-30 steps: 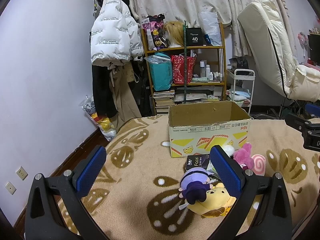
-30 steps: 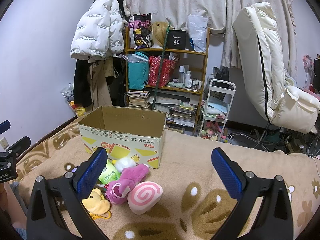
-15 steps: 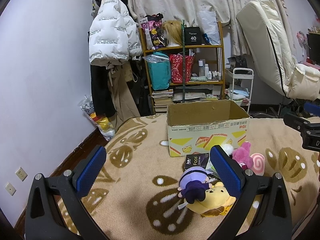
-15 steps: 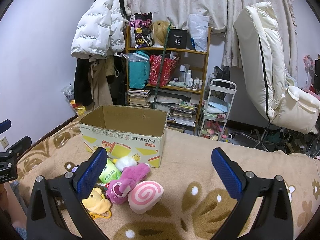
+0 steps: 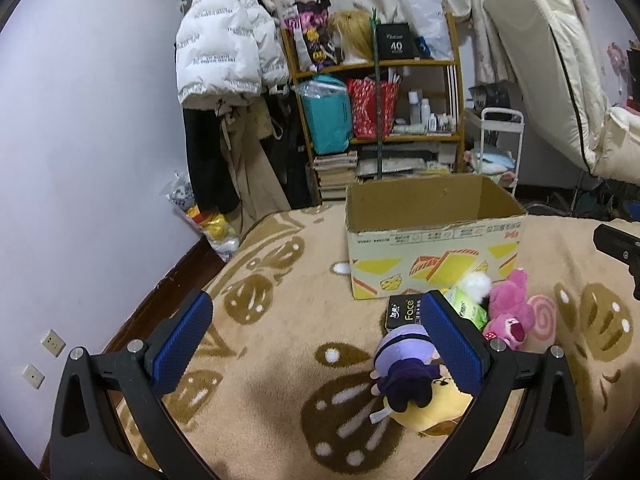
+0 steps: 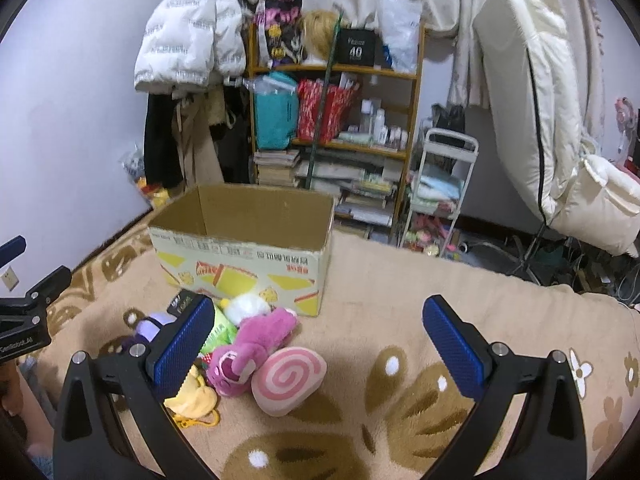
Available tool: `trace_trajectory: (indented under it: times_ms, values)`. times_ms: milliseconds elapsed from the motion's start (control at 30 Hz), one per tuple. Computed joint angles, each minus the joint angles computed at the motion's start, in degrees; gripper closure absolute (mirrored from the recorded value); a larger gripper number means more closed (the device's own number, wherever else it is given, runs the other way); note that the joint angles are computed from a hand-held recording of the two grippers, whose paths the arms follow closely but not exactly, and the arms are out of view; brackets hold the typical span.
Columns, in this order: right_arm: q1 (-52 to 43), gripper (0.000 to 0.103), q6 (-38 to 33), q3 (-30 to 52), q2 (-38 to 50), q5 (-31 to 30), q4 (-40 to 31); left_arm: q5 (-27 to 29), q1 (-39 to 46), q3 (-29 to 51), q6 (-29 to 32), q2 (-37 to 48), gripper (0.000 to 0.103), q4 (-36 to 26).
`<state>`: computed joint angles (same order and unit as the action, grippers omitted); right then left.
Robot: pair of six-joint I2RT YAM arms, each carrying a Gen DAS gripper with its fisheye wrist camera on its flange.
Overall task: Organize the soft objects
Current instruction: 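Lower the right gripper onto the pink swirl cushion while the left approaches the purple-haired doll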
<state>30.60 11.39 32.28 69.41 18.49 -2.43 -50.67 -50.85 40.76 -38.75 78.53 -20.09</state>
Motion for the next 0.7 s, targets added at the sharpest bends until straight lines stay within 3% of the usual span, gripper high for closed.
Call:
trace_trajectory:
  times_ms: [333, 700]
  values:
    - [-5.45, 0.000, 1.65, 5.93, 10.86, -6.49, -1.96, 11.00, 5.76, 2.97, 5.67, 7.89, 0.001, 5.08]
    - [-10.60, 0.000, 2.96, 12.39, 23.04, -12.35, -6.36, 21.78, 9.28, 8.38, 5.38, 19.88, 0.001, 5.75]
